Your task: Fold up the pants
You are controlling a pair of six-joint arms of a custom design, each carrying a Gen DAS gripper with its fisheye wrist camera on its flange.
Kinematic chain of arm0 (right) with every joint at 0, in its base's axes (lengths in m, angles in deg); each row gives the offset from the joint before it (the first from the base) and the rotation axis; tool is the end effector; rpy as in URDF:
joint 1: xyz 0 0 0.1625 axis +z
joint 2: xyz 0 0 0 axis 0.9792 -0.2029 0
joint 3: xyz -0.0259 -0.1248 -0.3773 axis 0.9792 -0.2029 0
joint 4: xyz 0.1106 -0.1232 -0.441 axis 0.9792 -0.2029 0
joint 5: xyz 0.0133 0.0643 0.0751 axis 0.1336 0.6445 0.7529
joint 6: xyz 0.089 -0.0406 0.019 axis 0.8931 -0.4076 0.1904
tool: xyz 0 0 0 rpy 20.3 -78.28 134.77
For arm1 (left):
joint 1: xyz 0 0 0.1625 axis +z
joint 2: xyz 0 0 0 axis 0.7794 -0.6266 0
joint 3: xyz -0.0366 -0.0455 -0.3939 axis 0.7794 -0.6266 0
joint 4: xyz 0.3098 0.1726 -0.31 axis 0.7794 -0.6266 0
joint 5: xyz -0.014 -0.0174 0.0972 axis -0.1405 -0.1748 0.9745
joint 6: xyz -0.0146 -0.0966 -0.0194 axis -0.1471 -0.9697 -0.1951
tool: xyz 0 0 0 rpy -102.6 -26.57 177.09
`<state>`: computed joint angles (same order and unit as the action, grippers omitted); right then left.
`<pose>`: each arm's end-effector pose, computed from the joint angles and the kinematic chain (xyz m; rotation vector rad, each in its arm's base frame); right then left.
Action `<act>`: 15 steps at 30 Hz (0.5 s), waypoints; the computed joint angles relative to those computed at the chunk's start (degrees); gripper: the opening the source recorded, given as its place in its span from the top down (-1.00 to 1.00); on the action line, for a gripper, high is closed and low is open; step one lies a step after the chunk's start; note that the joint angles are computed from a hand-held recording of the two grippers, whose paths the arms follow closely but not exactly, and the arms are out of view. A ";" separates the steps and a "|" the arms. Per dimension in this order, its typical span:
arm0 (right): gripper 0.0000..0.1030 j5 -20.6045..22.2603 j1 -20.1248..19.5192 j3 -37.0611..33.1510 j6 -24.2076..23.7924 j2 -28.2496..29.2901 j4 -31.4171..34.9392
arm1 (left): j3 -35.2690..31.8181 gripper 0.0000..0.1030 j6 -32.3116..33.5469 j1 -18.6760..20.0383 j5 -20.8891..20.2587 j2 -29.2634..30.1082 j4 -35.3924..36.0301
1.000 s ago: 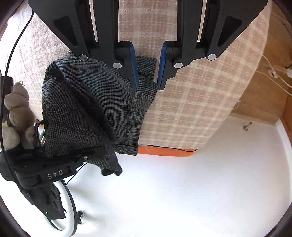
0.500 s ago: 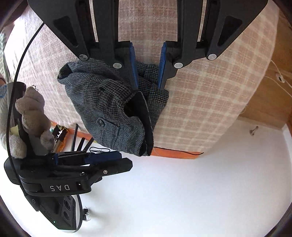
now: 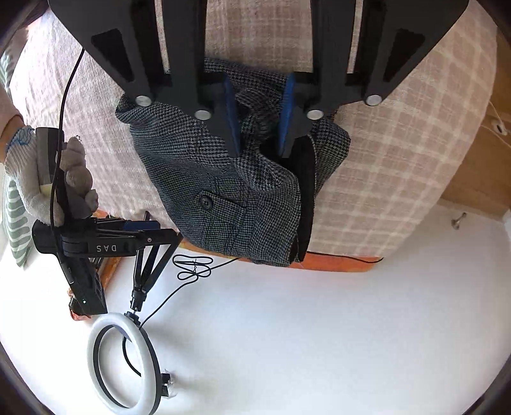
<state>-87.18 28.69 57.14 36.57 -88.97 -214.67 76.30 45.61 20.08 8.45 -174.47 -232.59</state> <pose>0.3439 -0.7523 -0.1016 0.7997 -2.7504 0.4429 0.0372 -0.4967 0.3002 0.2738 2.3350 -1.0751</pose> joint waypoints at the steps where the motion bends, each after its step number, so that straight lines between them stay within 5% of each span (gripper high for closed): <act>1: -0.20 -0.08 -0.29 -0.71 0.69 0.65 0.26 | 0.12 0.81 1.18 -0.26 0.90 0.32 -1.05; 7: -0.20 3.78 -2.58 -4.33 5.23 3.47 2.81 | -0.22 0.88 5.77 0.11 2.08 -0.46 -4.85; 11: -0.43 5.07 -2.91 -6.38 6.55 5.25 3.12 | -2.10 0.90 1.90 3.17 3.63 -0.39 1.29; 15: -0.44 7.27 -3.36 -6.95 7.32 5.93 3.25 | -1.33 0.87 -2.82 4.30 2.14 -4.01 5.21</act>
